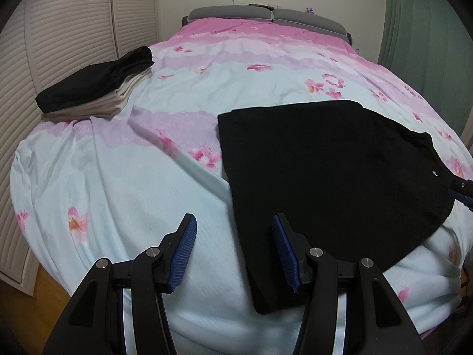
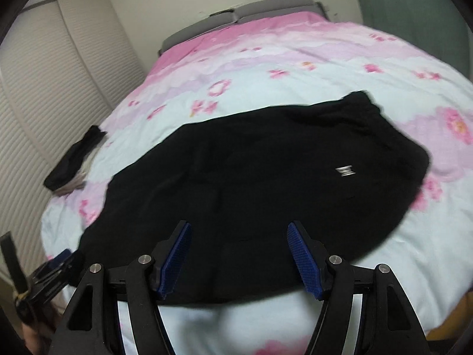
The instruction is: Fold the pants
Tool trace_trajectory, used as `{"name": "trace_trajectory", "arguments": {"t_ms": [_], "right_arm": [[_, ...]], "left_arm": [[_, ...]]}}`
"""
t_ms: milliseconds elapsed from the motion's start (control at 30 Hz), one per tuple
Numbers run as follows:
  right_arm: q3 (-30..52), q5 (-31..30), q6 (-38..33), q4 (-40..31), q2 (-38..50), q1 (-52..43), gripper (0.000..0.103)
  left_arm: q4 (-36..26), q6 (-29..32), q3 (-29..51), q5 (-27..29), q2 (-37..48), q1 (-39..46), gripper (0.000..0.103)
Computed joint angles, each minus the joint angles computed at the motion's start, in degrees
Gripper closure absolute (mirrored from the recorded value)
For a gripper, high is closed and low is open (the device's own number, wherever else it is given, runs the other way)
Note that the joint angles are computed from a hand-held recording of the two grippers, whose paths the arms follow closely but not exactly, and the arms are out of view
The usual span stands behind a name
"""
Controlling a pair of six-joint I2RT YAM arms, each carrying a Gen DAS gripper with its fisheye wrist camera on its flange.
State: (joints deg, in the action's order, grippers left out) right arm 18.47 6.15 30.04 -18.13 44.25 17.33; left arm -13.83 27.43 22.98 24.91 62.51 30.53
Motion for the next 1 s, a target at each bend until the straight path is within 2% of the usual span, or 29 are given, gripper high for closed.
{"name": "trace_trajectory", "arguments": {"t_ms": [100,167,267,367,433,500,633,767,867,1000], "right_arm": [[0.0,0.8,-1.4,-3.8,-4.9,-4.8,0.035],[0.0,-1.9,-3.2,-5.0,-7.4,-11.7,0.035],[0.4,-9.9,-7.8,-4.5,-7.0,-25.5,0.035],[0.8,-20.0,-12.1,-2.5,-3.1,-41.1,0.035],[1.4,-26.4,-13.4,-0.2,2.0,-50.0,0.034],[1.9,-31.7,-14.1,2.3,7.8,-56.8,0.034],[1.3,-35.5,-13.0,7.8,15.6,-61.5,0.034],[0.5,-37.0,-10.9,14.6,24.2,-61.7,0.034],[1.4,-38.1,-9.8,20.8,32.5,-61.6,0.034],[2.0,-39.4,-8.2,28.9,39.6,-62.1,0.034]], "left_arm": [[-1.0,-3.2,-1.2,0.5,-4.4,-2.6,0.050],[-1.7,-7.3,-1.4,-0.9,-8.1,-7.8,0.050],[-1.4,-13.6,-0.1,-5.3,-9.9,-18.3,0.049],[2.2,-20.0,2.3,-11.7,-8.0,-31.5,0.049],[5.6,-23.3,6.1,-15.2,-2.7,-39.7,0.049],[7.7,-23.9,10.9,-16.6,3.4,-45.2,0.049],[7.7,-19.3,24.4,-15.7,18.2,-54.5,0.049],[3.2,-8.7,40.6,-13.6,34.0,-60.8,0.049],[-6.6,-0.7,58.0,-8.1,48.1,-63.3,0.049],[-24.6,8.7,82.6,-6.1,65.0,-65.8,0.049]]}}
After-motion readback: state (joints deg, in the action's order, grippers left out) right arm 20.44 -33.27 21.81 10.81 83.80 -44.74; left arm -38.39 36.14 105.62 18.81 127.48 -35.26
